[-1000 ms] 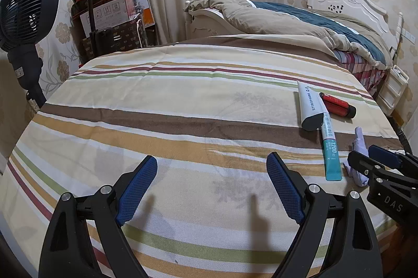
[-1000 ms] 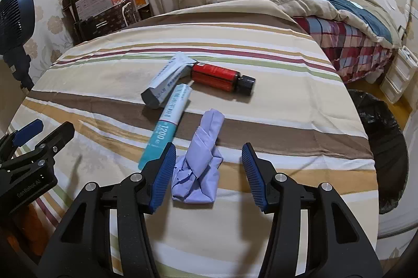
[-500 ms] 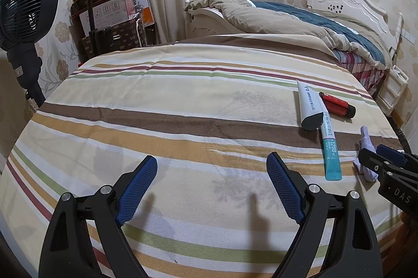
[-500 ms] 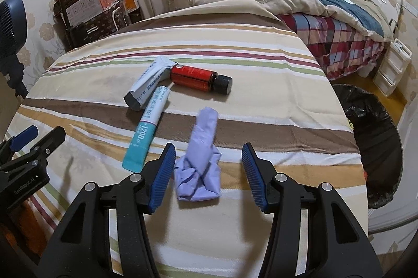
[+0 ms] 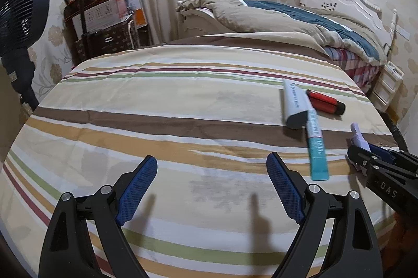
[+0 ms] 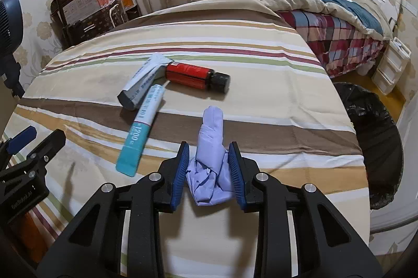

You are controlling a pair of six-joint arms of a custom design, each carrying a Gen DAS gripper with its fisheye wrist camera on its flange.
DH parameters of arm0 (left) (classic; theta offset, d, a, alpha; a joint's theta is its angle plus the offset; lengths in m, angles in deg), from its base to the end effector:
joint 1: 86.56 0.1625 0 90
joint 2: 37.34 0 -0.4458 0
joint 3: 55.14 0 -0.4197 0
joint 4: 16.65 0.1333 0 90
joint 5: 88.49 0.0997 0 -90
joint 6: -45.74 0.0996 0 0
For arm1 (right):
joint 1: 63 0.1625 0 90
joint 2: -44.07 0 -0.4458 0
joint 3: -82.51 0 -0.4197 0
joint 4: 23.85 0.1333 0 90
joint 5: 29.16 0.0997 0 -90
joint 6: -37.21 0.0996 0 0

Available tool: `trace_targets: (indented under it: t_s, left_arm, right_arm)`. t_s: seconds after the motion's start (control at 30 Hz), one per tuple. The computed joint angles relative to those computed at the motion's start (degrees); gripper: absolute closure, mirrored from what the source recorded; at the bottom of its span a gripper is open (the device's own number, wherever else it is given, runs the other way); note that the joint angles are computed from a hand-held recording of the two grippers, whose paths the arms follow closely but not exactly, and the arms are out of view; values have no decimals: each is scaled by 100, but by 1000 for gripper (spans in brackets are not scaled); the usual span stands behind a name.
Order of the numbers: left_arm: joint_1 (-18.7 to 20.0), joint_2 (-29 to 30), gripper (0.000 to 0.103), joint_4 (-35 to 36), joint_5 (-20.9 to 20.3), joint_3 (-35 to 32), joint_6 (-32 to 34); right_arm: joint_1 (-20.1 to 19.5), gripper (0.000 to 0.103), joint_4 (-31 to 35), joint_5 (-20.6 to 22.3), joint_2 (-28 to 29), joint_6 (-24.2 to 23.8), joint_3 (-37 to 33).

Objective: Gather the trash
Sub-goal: 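Close the right tool on the lavender cloth and lift it, then grasp the teal toothpaste tube with the left tool while the right tool holds the lavender cloth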

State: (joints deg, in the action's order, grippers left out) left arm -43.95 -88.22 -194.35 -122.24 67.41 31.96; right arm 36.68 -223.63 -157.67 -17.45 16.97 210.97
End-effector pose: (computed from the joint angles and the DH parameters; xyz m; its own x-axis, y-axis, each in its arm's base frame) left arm -0.2396 -0.5141 0.0843 -0.6979 0.0912 -0.7104 0.5572 0.6923 -0.4585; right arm 0.1549 -0.4839 0.1788 -0.7479 0.0181 0.6636 -0.4072 0.7770 -0.4800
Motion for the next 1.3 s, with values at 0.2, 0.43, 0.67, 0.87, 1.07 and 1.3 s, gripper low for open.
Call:
trace_targets:
  t_s: [0.2, 0.43, 0.67, 0.87, 1.07, 1.3]
  left_arm:
    - [-73, 192, 18, -29, -192, -133, 158]
    - [-123, 457, 18, 102, -471, -405, 229]
    - [-151, 738, 18, 319, -614, -723, 297]
    - [-99, 879, 32, 694, -744, -997, 148]
    - [-79, 969, 50, 1048, -784, -1147, 91]
    - [-99, 960, 72, 938, -851, -1086, 229]
  right_arm:
    - [-117, 73, -91, 10, -155, -30, 97]
    - [-304, 73, -128, 88, -424, -4, 222]
    - [-450, 73, -158, 148, -619, -92, 311]
    - [-543, 73, -104, 318, -752, -67, 371]
    - [-583, 72, -63, 425, -797, -71, 382]
    - [-599, 72, -68, 454, -811, -76, 396]
